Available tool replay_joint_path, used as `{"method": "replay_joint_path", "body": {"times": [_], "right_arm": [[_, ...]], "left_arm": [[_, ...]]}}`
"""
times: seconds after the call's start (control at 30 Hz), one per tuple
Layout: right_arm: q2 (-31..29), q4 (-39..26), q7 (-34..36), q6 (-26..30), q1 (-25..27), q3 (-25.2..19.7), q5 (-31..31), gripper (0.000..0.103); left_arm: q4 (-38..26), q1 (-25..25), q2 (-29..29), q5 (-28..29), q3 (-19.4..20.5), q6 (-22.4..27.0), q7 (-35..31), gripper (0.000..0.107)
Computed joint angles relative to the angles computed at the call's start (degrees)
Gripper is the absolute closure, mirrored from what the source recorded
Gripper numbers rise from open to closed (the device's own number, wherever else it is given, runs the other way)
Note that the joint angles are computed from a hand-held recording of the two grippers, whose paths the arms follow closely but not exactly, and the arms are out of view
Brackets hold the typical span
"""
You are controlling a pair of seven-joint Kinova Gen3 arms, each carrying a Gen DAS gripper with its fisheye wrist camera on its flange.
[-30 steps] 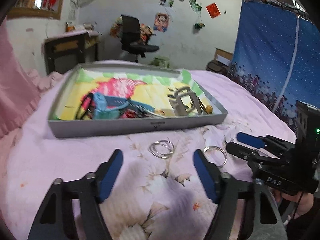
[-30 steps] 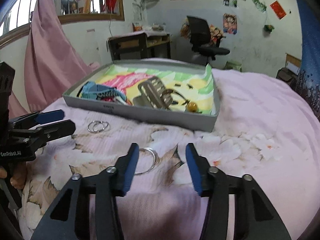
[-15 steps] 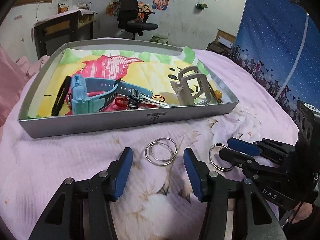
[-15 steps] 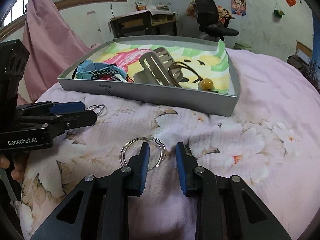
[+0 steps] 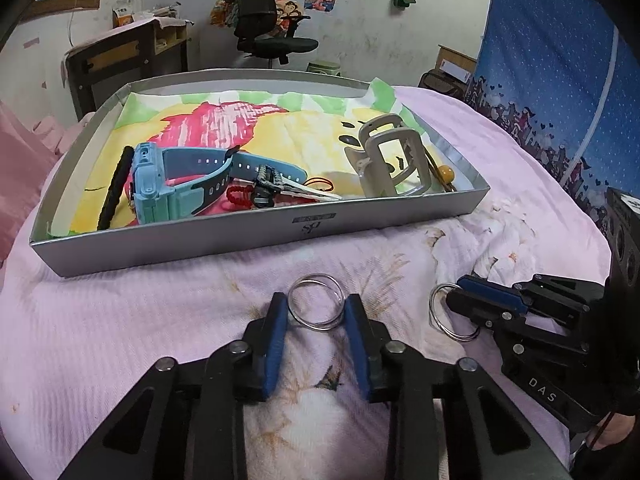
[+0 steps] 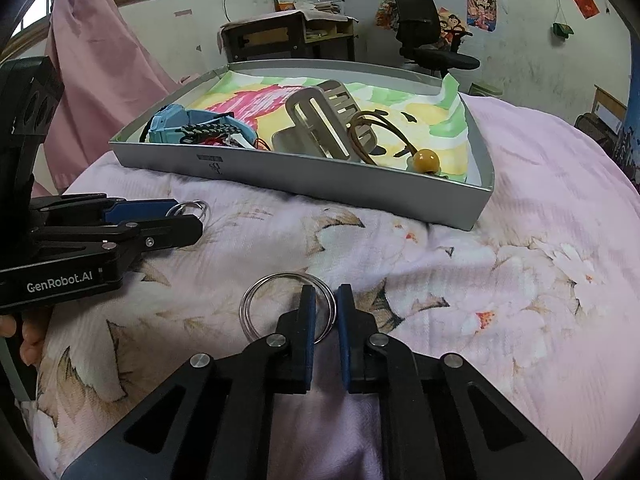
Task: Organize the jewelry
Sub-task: 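Grasp the silver rings with the left tool while the right tool grasps the large ring, then carry the rings in both tools over the tray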
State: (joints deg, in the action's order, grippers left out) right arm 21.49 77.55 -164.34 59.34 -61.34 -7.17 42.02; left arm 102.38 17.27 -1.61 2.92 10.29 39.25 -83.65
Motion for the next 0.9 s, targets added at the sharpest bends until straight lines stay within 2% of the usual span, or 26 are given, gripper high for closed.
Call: {"method": "replay_joint_path", "body": {"times": [0.27,0.47,0.73,0.9], "right_arm": [[-0.44,0.74,-1.86,0.17,-0.94,0.32,1.74,0.099],[-1.45,2.43,-6.86,1.26,-3.17,0.38,7.56,0.099],[-3.09,4.97,-14.26,2.58,-4.20,-0.88,15.26,0.099],[-4.08,5.62,-18.32,3.49,-3.77,-1.60,19.53,0.099]], "left_arm": [[1.83,-0.12,-1.74,1.72,-0.30,-2.62,-1.96,0.080],[3.21,-0.05,-3.64,3.90,-0.65,-5.10,-5.24,0.080],[4.06,-0.34,-5.37,3.68,-0.34,-7.51,-4.88,0.080],[4.97,-0.81,-6.27,4.44,-0.51,-11.46,-4.05,0.080]]}}
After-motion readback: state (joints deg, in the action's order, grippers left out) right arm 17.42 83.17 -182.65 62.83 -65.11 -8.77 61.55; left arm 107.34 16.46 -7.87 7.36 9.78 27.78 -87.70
